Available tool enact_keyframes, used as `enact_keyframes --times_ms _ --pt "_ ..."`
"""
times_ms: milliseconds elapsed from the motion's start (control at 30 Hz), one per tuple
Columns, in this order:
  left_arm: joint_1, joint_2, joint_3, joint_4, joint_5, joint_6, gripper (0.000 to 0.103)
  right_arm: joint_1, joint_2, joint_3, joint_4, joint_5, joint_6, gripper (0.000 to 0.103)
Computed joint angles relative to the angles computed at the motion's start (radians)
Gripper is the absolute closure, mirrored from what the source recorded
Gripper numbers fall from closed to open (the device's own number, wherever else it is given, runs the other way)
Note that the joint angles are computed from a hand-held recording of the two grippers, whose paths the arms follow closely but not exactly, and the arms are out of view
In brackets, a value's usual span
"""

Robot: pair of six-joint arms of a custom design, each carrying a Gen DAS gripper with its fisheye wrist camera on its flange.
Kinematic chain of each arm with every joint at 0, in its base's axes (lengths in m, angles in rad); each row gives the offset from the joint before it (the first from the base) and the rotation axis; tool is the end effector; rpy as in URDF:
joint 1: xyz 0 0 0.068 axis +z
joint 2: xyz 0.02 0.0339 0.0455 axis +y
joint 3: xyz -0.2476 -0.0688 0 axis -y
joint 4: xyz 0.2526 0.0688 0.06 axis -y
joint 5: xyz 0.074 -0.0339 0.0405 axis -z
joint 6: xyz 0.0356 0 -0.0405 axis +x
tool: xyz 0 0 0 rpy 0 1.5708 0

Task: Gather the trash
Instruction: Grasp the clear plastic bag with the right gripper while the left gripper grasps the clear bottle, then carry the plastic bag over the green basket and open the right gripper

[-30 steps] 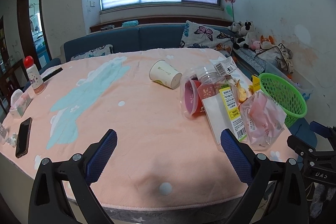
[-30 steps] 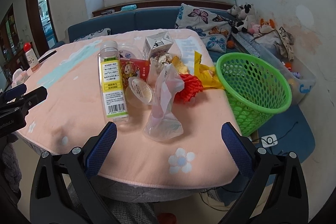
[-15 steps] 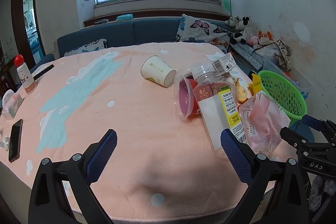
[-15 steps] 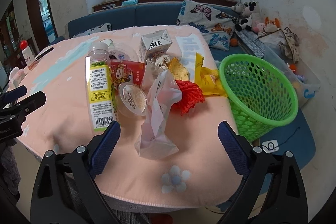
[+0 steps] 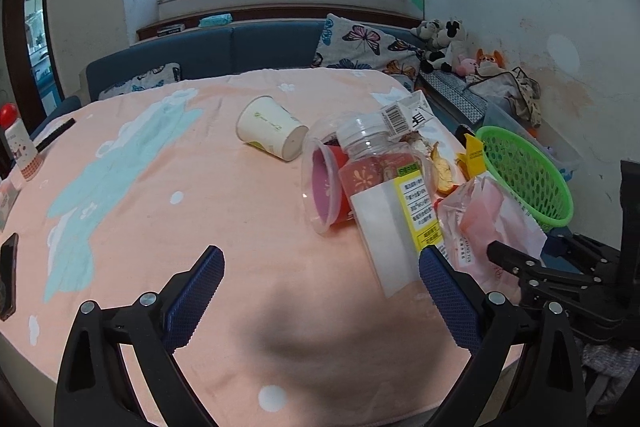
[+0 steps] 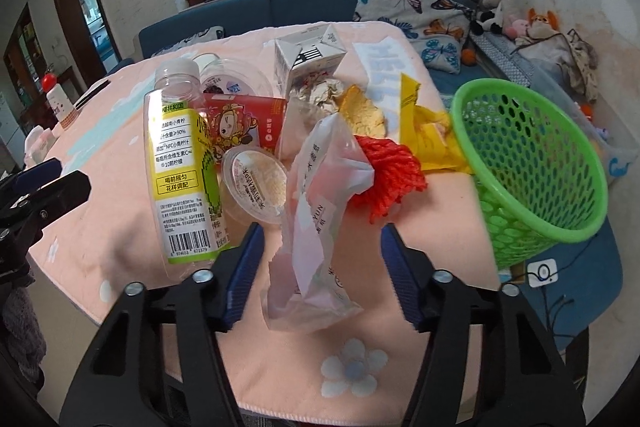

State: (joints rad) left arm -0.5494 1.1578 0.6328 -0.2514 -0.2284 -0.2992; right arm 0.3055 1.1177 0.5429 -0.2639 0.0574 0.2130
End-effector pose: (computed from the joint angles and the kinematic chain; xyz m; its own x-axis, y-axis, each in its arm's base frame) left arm 0.2147 -0.1220 0.1894 -0.6804 0.0799 -0.7285 0.1782 0.9822 -0.0587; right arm 0.2195 0.0671 0.1677 -0.7491 -0.0149 -0.6623 -0.1078 0.9892 0.0996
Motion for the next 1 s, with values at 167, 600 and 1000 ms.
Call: enact_keyframes --times_ms 167,600,1000 --pt "-0.004 0.07 0.036 0.03 0.046 0.012 0.016 -0.027 0.0 -0.01 0.015 -0.064 -0.009 0.072" --pt "0.04 0.275 0.121 0.146 0.268 -0.003 0.02 -0.081 -0.157 -0.047 -0.058 -0.148 -0.024 0.09" --pt "0.154 0.446 0.177 0.227 0.555 -0.04 0.031 -0.148 -0.267 -0.006 -0.161 -0.225 -0.055 0.091"
